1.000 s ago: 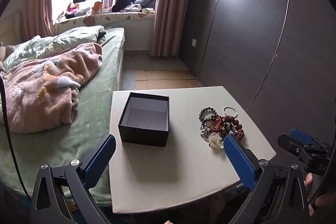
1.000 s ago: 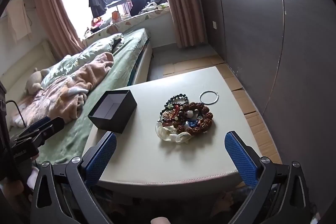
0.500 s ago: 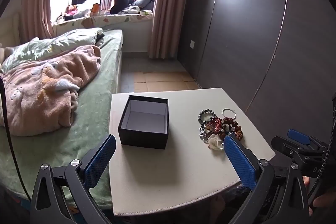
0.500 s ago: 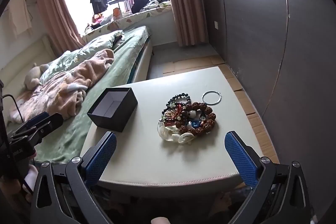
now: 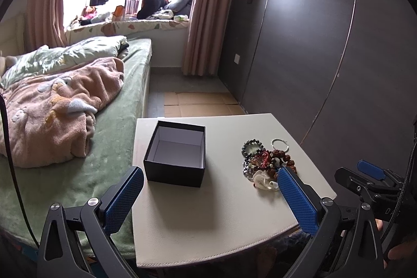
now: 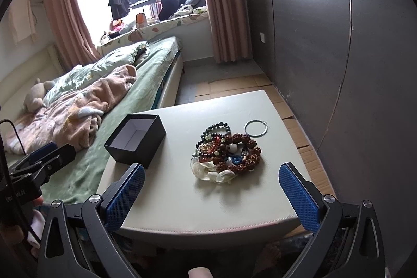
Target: Organize jewelry
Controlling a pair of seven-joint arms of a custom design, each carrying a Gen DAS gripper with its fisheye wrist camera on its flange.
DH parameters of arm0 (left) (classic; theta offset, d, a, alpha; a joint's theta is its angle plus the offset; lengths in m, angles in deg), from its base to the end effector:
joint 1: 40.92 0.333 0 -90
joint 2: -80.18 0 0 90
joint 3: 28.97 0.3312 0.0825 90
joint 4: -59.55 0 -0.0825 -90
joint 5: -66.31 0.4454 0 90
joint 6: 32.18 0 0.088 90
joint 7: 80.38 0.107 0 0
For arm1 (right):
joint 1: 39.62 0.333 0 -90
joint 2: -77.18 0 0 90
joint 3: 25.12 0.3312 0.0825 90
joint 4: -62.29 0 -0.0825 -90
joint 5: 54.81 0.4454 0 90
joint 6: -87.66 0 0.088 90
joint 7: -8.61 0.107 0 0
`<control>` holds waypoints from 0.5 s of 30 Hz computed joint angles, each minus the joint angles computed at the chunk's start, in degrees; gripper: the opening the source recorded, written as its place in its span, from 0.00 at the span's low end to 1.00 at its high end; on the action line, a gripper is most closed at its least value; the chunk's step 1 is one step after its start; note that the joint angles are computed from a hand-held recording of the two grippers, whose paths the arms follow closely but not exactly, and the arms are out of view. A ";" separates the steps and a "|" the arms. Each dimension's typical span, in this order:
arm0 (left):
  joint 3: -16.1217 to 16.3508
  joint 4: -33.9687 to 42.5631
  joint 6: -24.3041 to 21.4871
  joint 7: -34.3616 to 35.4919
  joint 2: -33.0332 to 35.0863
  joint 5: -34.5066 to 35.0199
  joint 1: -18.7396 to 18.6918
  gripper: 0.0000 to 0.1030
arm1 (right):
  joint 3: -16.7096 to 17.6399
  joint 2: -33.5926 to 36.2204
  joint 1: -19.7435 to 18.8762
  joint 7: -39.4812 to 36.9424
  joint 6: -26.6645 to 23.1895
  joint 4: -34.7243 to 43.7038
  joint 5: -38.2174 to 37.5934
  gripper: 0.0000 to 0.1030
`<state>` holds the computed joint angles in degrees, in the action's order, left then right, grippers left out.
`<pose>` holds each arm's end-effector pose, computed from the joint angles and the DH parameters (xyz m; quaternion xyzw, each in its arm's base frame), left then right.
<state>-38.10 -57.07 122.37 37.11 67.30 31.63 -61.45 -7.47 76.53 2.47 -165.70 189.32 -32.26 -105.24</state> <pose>0.5238 -0.2862 0.6423 -0.4204 0.7793 -0.4458 0.1311 0.3758 0.5132 0.6544 -0.4614 0.7771 -0.3235 0.2802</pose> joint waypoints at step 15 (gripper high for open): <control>-0.20 0.08 -0.92 -0.18 0.25 0.89 -0.13 0.99 | -0.10 1.06 0.88 -1.68 -2.46 2.10 -0.41 1.00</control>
